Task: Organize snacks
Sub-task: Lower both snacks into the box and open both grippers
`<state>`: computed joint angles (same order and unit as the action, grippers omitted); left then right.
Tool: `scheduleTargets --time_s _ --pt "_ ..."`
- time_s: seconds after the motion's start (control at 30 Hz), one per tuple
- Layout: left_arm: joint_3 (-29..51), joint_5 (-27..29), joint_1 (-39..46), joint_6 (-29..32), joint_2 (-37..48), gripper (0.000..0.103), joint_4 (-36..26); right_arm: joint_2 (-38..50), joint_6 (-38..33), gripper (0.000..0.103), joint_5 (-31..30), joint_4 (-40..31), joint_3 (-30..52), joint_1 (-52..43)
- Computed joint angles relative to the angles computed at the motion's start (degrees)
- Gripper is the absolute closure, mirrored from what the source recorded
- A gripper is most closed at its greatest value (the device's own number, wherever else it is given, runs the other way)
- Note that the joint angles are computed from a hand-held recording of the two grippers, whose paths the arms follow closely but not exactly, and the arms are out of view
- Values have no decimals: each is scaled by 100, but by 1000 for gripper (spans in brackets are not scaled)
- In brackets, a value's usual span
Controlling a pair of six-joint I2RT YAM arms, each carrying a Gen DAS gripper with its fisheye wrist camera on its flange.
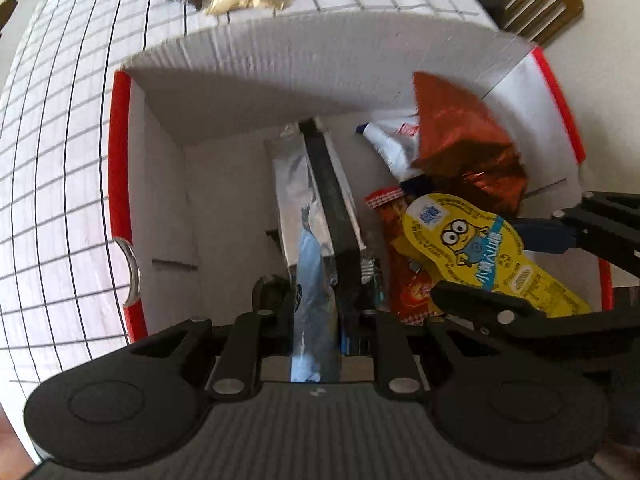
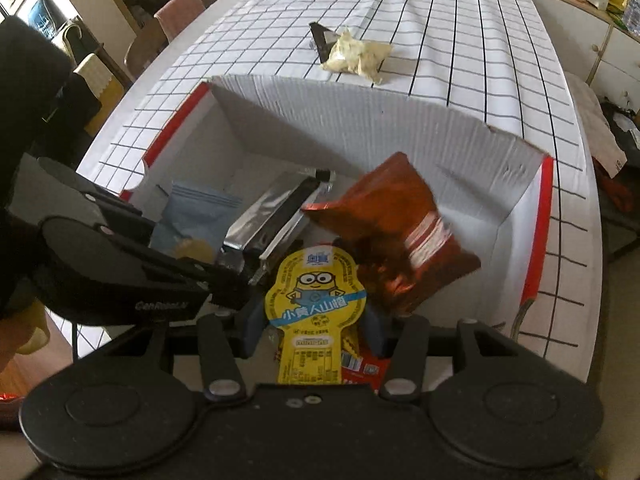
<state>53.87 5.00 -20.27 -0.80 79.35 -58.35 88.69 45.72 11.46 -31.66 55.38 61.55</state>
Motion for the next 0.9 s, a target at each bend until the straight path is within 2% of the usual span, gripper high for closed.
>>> scheduleTargets --time_s 0.3,0.43,0.63,0.7,0.77,0.8,0.9 --pt "-41 54 32 28 212 84 110 1 101 52 -94 75 -70 -23" --pt "-46 51 105 109 60 74 32 -109 161 46 -105 76 -96 6" --pt "54 197 226 203 -305 72 -249 -384 251 42 -9 -22 -122 69" --pt "113 197 222 220 -455 68 -348 -487 262 41 45 -76 -102 83" --pt "150 209 242 246 -636 52 -388 -593 247 41 71 -128 -84 81" --pt "158 202 245 258 -732 48 -384 -639 237 41 95 -161 -62 80" --pt "281 187 269 293 -935 46 -449 -772 196 37 161 -230 -3 71"
